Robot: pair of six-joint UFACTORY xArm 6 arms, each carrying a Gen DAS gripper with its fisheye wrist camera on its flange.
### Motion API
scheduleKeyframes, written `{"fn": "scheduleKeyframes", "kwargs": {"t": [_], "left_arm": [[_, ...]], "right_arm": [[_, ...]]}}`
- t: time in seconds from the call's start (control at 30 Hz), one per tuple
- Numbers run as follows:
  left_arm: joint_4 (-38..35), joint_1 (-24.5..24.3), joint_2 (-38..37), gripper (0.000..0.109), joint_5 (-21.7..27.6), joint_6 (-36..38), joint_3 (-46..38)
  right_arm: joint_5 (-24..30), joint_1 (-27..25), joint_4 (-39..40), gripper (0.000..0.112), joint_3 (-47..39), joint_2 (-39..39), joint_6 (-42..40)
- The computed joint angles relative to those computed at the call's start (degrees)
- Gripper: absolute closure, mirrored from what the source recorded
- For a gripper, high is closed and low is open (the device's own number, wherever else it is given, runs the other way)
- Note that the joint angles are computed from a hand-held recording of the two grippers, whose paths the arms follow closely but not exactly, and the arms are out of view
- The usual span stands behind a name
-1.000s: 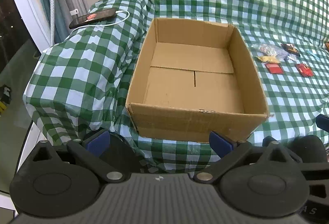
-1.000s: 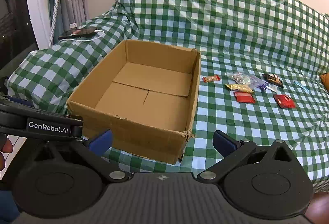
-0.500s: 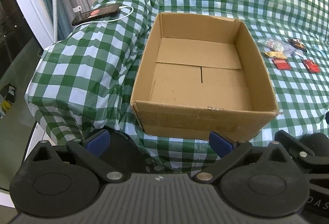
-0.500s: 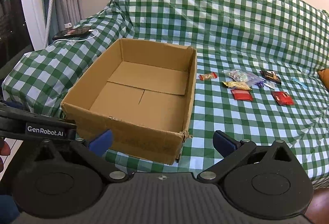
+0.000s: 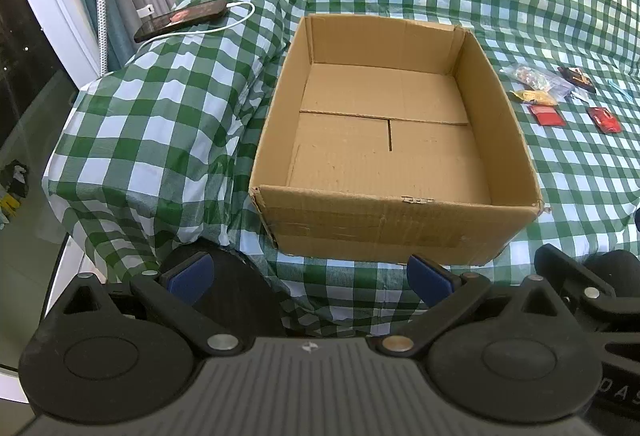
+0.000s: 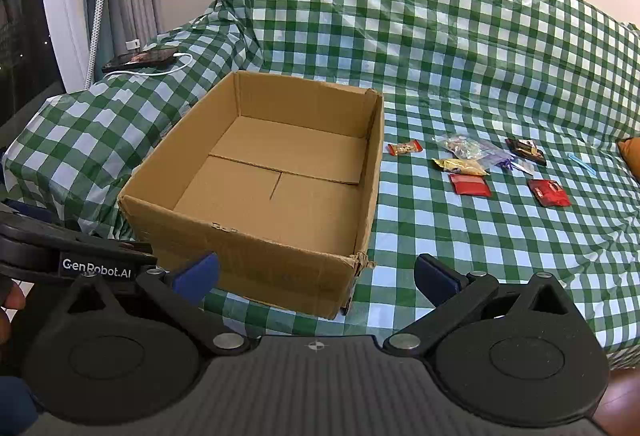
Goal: Organize snacks
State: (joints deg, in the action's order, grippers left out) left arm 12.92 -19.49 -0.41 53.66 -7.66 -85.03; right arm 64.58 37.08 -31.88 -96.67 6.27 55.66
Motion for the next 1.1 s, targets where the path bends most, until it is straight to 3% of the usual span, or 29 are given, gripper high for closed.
{"fn": "scheduleKeyframes", "kwargs": {"t": [0.33,0.6,1.1], "left_arm": [[0.7,-0.1,0.1,0.006,0.2,-0.4,-0.1],[2.5,-0.6,0.5,0.006,0.8,-1.3,-1.0],[5.6,-5.1,6.7,0.006,4.3,-0.2,-10.8]], "right_arm": [[0.8,-0.1,0.9,0.009,-0.9,0.6,-0.9],[-3.1,-0.9,1.3,0.009,2.5,-1.1,0.2],[-7.2,-4.3,-2.9,0.009,10.0,-6.6,10.6]]}}
